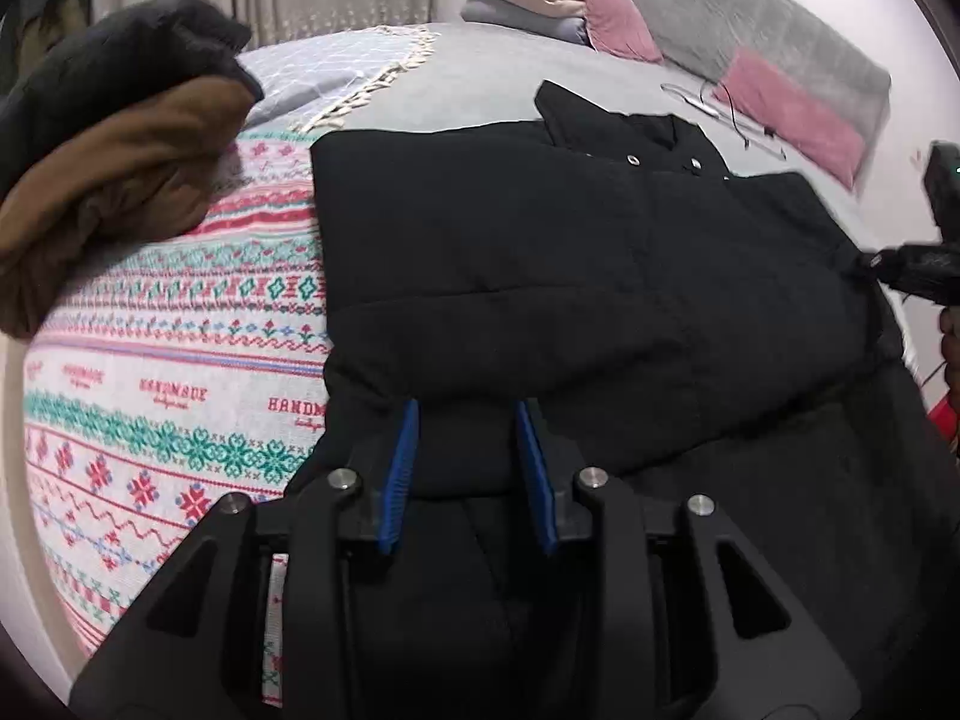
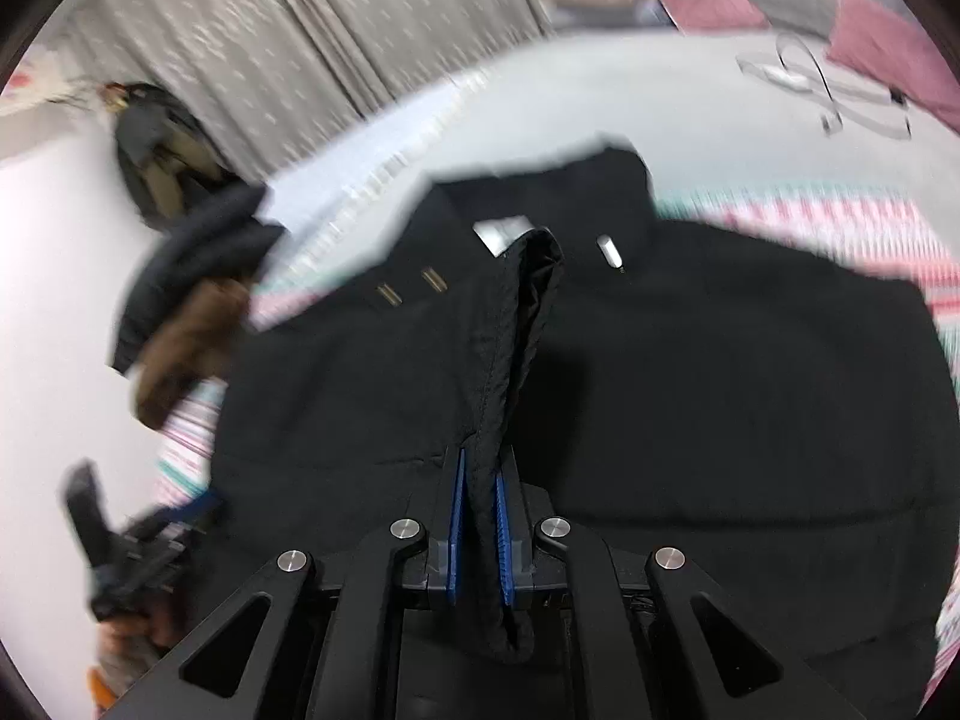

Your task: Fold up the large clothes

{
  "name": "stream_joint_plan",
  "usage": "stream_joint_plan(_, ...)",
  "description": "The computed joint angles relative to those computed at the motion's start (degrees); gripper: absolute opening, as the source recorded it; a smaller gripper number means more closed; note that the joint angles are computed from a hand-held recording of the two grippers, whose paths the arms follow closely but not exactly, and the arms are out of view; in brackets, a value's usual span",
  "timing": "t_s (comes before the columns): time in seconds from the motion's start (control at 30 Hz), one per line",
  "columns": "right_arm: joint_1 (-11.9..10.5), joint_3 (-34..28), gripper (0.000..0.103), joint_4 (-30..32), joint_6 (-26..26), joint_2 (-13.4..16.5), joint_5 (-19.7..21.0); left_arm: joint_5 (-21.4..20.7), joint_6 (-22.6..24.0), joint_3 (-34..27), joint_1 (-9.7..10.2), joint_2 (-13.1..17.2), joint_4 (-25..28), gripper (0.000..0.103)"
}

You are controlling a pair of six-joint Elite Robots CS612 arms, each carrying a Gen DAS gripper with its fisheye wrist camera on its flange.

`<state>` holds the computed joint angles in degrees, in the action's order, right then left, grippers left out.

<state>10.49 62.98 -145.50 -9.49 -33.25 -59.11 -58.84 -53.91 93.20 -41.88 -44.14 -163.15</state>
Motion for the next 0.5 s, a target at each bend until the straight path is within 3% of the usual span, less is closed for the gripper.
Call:
stream_joint_plan(0.13, -0.44, -0.94, 0.018, 0.32, 2.78, 2.48, -0.52, 0.29, 1.39, -0.22, -0.14, 0.08, 0.44, 0.036)
stream_joint_plan(0.2, -0.93, 0.54, 0.027, -2.56, 5.01, 2.34, 1.31, 1.05, 1.27, -0.13, -0.23, -0.12, 0.09, 0.037)
stream_joint_plan(0.27, -0.96, 1.68, 0.034, -5.03, 7.27, 1.73, 0.66, 2.75, 1.32, 0.06, -0.50, -0.20, -1.09, 0.043)
stream_joint_plan(0.33, -0.78, 3.95, 0.037, -11.87, 9.31, 0.49, -2.12, 5.17, 1.70, 0.53, -0.92, -0.11, -4.09, 0.051)
stream_joint_plan(0.4, -0.59, 5.83, 0.049, -18.75, 9.90, -0.29, -2.61, 6.40, 2.34, 1.04, -1.29, 0.09, -8.15, 0.057)
stream_joint_plan(0.5, 0.16, 7.07, 0.057, -22.70, 6.61, -0.82, -2.67, 3.65, 2.28, 0.42, -0.83, 0.44, -7.82, 0.059)
